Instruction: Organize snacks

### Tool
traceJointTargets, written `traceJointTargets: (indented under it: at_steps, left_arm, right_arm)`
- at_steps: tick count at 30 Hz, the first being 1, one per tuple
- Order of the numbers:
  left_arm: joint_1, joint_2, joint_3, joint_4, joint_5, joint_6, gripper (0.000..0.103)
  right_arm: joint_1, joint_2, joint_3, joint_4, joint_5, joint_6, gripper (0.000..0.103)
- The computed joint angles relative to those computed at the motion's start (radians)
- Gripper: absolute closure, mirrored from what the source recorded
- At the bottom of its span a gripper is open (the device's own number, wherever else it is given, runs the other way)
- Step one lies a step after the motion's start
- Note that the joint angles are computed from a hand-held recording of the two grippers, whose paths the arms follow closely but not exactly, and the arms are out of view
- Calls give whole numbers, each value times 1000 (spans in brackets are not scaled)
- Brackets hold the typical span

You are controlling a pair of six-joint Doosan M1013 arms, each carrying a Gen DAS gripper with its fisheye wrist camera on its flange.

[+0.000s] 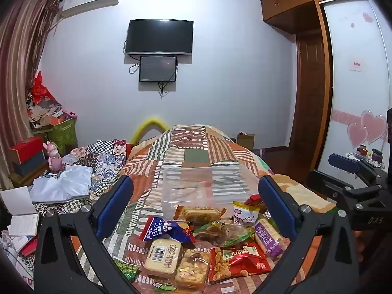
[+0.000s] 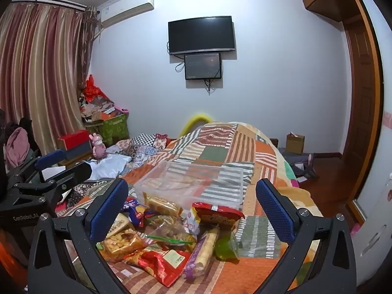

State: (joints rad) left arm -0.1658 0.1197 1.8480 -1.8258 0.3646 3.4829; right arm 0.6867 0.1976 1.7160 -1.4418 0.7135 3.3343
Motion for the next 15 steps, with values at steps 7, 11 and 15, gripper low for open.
traceJointTargets:
  at_steps: [7,11,15]
  left_arm:
    - [-2,-4,-3,41,5,-49,0]
    - [-6,3,-4,28,2,-44,0]
    - [1,3,-2,15,13,-35,0]
  right_arm:
    - [1,-1,0,-1,1,3,0]
    - [3,1,-5,-3,4,8,0]
    - [5,5,-10,2,8,5,0]
